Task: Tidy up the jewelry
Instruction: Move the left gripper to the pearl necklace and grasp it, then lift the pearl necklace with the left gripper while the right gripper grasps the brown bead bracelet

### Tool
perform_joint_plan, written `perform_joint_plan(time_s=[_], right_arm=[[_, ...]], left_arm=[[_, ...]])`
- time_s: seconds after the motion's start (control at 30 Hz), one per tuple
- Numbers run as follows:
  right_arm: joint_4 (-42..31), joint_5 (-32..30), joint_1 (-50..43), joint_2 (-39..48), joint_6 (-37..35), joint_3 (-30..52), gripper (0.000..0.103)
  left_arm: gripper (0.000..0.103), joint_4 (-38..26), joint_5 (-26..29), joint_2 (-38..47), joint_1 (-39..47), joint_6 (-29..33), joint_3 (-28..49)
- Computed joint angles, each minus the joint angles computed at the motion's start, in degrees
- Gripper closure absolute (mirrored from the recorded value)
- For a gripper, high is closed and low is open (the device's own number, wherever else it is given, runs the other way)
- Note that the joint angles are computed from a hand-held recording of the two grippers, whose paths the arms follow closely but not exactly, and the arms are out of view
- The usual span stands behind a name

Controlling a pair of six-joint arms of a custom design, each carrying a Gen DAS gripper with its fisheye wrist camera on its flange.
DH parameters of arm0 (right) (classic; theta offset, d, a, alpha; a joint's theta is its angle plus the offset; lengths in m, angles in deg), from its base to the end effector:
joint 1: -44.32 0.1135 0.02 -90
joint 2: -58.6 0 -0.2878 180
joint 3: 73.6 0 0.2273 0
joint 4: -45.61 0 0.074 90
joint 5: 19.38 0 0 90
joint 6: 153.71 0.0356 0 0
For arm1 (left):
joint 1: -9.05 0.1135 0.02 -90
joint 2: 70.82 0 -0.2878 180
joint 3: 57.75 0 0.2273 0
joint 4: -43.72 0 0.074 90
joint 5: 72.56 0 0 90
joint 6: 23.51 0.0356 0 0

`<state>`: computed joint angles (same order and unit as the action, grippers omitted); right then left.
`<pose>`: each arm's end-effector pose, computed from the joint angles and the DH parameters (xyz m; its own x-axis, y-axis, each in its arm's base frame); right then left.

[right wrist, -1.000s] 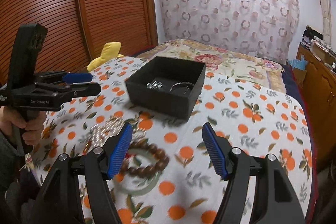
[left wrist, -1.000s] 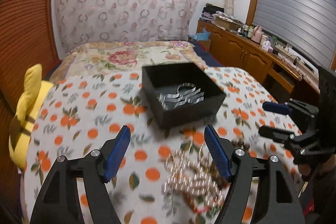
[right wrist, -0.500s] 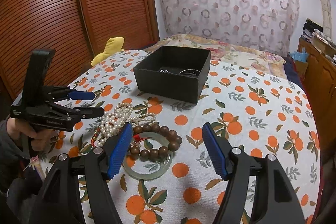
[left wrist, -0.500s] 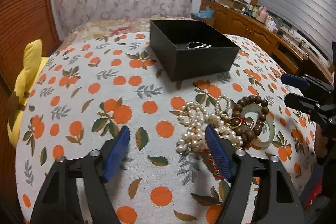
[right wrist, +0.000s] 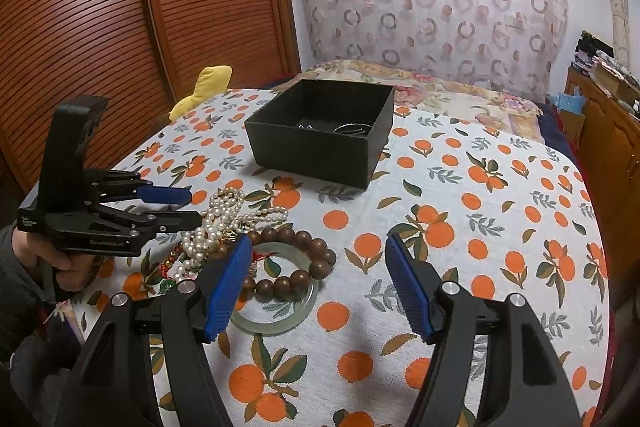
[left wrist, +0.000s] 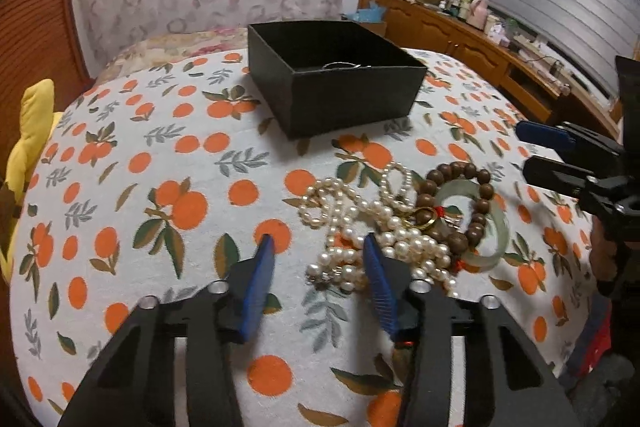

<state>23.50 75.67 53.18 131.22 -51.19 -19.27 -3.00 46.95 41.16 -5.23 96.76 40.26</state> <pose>0.2309 0.0328 0.2459 -0.6441 0.1182 -0.7558 0.0537 0.9925 0.1094 0.3830 -0.1156 0.2340 -0.5038 0.5809 -0.6393 0.8132 0.5686 -0.1242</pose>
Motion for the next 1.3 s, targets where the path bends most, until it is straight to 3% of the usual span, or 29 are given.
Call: perform_joint_plan(time_s=[0.13, 1.03, 1.17, 1.3], right_arm=[[0.29, -0.54, -0.28, 0.74, 0.22, 0.01, 0.032], [-1.17, 1.82, 7.57, 4.89, 1.33, -0.14, 0.032], [-1.83, 2.05, 7.94, 5.93, 0.97, 0.51, 0.019], [-2.44, 2.51, 8.15, 6.48, -0.06, 1.55, 0.019]], left_arm=[[0.096, -2.68, 2.35, -0.18, 0.15, 0.96, 0.58], [0.097, -0.46, 13.42, -12.73, 6.95, -7.56, 2.01], [0.097, -0.16, 13.73, -13.01, 7.17, -7.76, 1.89], [0.097, -0.31, 13.77, -13.02, 7.26, -7.68, 2.01]])
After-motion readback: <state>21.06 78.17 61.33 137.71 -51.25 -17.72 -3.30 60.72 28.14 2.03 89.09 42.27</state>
